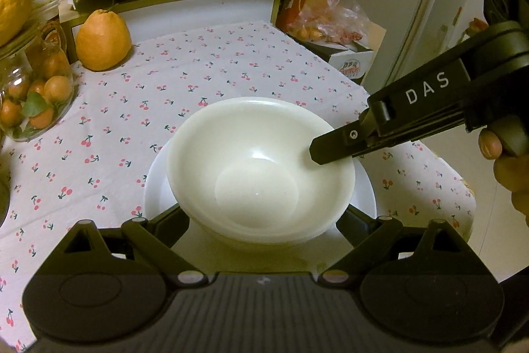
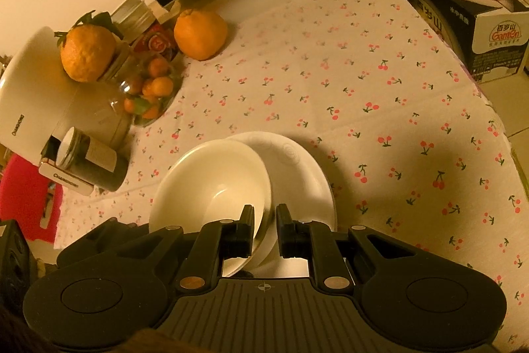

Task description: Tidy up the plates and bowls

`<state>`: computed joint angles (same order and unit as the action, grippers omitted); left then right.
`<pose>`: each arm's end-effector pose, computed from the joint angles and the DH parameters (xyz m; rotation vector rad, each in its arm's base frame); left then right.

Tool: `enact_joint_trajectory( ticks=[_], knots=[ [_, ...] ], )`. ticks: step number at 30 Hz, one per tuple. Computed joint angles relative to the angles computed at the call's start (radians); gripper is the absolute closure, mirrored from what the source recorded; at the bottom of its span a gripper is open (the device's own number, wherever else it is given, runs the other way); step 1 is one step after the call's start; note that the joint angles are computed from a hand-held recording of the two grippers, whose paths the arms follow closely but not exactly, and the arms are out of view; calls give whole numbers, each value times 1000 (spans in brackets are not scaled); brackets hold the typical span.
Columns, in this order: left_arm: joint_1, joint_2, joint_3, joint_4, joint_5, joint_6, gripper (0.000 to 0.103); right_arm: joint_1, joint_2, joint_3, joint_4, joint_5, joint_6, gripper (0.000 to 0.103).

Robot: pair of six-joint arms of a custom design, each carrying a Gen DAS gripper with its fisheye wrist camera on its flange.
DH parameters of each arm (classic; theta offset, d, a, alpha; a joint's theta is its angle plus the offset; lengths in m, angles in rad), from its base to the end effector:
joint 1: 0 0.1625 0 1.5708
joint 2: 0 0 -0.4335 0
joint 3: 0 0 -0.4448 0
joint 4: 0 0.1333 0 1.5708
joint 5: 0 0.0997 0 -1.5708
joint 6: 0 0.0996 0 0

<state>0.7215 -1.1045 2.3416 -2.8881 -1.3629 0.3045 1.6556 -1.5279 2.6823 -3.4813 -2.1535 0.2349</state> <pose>-0.2346 -0.4113 0.0403 1.6022 2.4848 -0.1972 0.1060 -0.3203 0.1967 -0.4803 -2.4497 1.0902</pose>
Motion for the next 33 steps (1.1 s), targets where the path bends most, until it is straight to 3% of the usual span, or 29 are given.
enact_joint_trajectory(
  ticks=[10, 11, 13, 20, 33],
  knots=[
    [-2, -5, -18, 58, 12, -24, 5, 6, -6, 0, 6, -7, -9, 84],
    [-4, -8, -19, 64, 16, -23, 5, 5, -11, 2, 6, -3, -8, 81],
    [-8, -20, -16, 76, 20, -26, 4, 3, -18, 6, 2, 2, -4, 65],
    [-14, -79, 0, 119, 30, -59, 1, 31, -28, 27, -39, -25, -23, 36],
    [-71, -212, 74, 171, 160, -286, 0, 138, -49, 97, -98, -166, 45, 29]
  ],
)
